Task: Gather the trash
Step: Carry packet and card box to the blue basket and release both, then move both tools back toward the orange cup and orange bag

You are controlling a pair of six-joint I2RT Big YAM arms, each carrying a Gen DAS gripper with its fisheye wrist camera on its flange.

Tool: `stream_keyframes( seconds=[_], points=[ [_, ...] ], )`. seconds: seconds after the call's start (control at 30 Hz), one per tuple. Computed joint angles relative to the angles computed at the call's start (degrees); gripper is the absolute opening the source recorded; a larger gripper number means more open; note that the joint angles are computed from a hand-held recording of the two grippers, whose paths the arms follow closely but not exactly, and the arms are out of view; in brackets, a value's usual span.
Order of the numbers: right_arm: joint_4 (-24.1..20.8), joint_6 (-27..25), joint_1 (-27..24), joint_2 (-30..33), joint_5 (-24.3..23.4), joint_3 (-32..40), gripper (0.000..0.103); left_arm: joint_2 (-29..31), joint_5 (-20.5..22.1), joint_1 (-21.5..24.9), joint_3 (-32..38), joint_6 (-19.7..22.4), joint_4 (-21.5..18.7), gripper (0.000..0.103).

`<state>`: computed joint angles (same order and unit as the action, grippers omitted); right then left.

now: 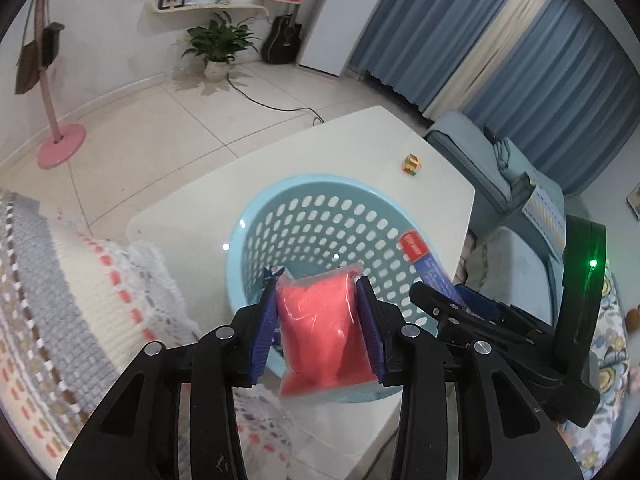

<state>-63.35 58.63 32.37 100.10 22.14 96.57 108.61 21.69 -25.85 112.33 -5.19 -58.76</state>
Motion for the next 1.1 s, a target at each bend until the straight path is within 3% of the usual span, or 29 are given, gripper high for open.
stream_keyframes(
  seconds=[0.1, 0.13, 0.37, 0.63, 0.87, 1.1],
  points=[
    [1.1, 0.2, -0.5, -1.1, -0.8, -1.4, 0.061, -0.4, 0.5, 0.1, 0.0, -0.2, 0.3, 0.054],
    [1.4, 0.3, -0.4, -1.3, -0.8, -1.6, 0.061, -0.6, 0.5, 0.1, -0.2, -0.5, 0.7, 0.055],
    [1.7, 1.2, 0.7, -2.5, -0.2, -2.7, 0.061, -4.9, 1.8, 1.3, -4.9, -0.9, 2.8, 0.055],
    [0.4, -1.8, 3.7, -1.7, 2.8, 1.7, 0.061, -11.8, 3.7, 3.3, -12.5, -2.5, 7.1, 0.055],
    [0.2, -5.5, 7.8, 0.4, 6.0, 8.4, 0.061, -20.0, 4.1, 7.1, -19.7, -2.8, 11.3, 0.055],
    [0.8, -11.5, 12.3, 6.1, 6.8, 19.3, 0.061, -28.2, 1.4, 12.0, -26.2, -2.8, 13.7, 0.055]
  ],
)
